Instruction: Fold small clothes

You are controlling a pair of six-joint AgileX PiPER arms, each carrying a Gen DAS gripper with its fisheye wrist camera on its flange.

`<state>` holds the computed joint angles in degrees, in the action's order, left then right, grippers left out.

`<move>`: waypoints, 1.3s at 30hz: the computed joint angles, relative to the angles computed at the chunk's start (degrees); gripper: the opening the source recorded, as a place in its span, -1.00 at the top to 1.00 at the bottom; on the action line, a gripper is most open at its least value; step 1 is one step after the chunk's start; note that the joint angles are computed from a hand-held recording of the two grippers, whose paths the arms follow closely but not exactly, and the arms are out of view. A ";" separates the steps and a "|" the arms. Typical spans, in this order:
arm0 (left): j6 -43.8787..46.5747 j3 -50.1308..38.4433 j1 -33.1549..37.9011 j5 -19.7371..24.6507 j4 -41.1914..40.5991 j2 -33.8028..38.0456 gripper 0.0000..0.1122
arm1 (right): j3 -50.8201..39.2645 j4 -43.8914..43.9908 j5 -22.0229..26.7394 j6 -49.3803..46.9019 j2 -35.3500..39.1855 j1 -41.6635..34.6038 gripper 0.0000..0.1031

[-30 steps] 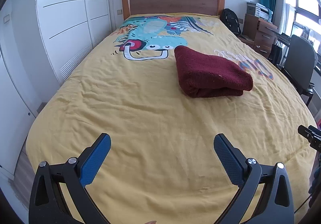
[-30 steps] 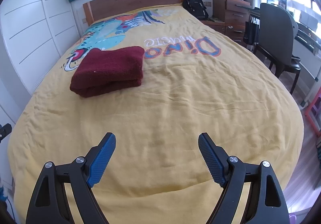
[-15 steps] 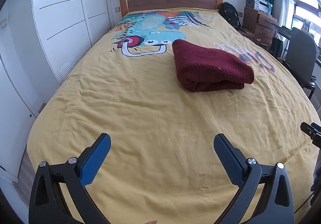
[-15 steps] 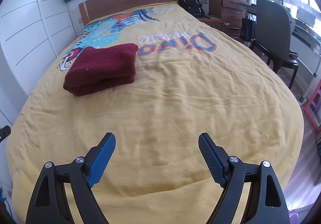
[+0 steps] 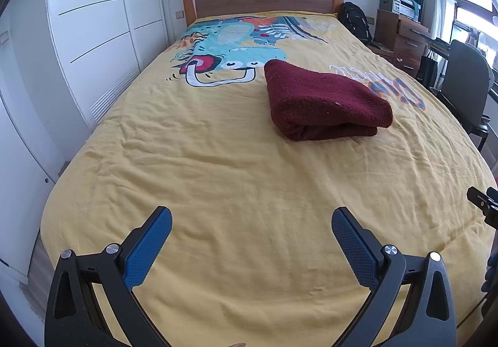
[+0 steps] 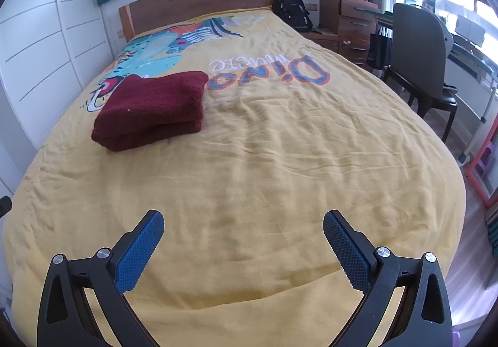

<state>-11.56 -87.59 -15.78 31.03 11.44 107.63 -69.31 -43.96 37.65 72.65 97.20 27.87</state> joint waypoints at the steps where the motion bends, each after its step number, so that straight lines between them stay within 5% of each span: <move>1: 0.11 -0.06 -0.01 0.07 -0.12 0.07 -0.81 | -0.14 -0.23 0.36 0.06 0.08 0.07 -0.98; 15: -3.01 0.00 -1.50 0.42 3.19 1.56 -0.81 | -4.06 -3.95 7.93 -0.52 1.20 2.60 -0.98; 39: -3.71 0.01 -2.37 0.44 4.54 1.90 -0.80 | -4.99 0.07 6.22 -4.55 1.88 0.54 -0.98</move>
<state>-15.26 -87.58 -18.15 31.47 15.97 109.53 -74.30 -43.89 43.87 68.10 99.08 28.41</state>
